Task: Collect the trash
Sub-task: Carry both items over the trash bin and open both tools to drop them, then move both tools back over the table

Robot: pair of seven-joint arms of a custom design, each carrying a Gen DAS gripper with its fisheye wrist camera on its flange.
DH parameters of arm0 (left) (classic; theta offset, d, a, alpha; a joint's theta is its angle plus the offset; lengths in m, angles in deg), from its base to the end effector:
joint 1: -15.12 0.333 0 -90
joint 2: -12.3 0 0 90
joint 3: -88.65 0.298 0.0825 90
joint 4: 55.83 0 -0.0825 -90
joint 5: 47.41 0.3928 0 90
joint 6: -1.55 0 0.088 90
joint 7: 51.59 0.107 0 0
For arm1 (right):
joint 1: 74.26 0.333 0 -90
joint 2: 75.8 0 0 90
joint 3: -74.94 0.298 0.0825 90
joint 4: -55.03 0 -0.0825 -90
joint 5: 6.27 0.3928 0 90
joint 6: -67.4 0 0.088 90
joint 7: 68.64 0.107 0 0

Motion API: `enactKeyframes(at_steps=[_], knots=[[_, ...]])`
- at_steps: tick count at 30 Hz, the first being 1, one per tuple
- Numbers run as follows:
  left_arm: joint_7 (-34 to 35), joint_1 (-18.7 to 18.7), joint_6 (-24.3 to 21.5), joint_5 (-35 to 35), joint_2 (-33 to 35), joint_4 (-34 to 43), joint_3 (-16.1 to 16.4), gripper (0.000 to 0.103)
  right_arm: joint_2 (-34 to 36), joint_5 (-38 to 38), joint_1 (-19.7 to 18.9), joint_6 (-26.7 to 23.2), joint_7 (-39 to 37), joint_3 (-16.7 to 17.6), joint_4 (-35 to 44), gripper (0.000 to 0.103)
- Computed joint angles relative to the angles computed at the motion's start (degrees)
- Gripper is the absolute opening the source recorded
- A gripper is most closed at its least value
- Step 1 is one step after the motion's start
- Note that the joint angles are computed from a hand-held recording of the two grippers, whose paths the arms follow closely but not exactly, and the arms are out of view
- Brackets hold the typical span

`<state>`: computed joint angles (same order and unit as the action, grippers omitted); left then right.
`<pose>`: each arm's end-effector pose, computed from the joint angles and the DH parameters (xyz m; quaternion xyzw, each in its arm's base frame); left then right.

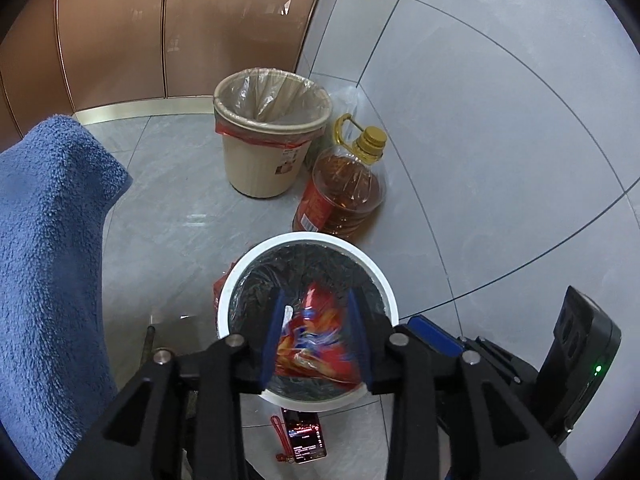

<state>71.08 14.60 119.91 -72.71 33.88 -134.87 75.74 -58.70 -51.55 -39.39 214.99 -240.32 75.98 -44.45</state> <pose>0.6851 -0.1593 0.5256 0.4360 -0.8523 0.2886 0.0168 0.5468 0.4094 0.4408 -0.4618 0.8033 -0.1695 0.3358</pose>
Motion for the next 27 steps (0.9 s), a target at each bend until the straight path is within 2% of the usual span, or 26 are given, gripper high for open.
enactKeyframes(at_steps=[14, 18, 20, 27], knots=[[3.4, 2.8, -0.3, -6.1, -7.1, -3.9, 1.2, 0.032, -1.2, -2.0, 1.9, -6.5, -1.9, 1.7, 4.8, 0.023], [4.9, 4.0, -0.7, -8.8, -10.5, -5.6, 2.5, 0.032, -1.1, -3.7, 3.3, -9.1, -2.7, 2.1, 8.0, 0.029], [5.9, 4.7, -0.6, -10.4, -12.5, -6.7, 3.4, 0.036, -0.8, -4.7, 4.2, -10.8, -3.4, 2.4, 10.4, 0.031], [9.4, 7.2, -0.8, -16.1, -18.6, -9.7, 7.4, 0.039, 2.2, -6.8, 8.0, -16.0, -8.4, 2.8, 20.5, 0.034]])
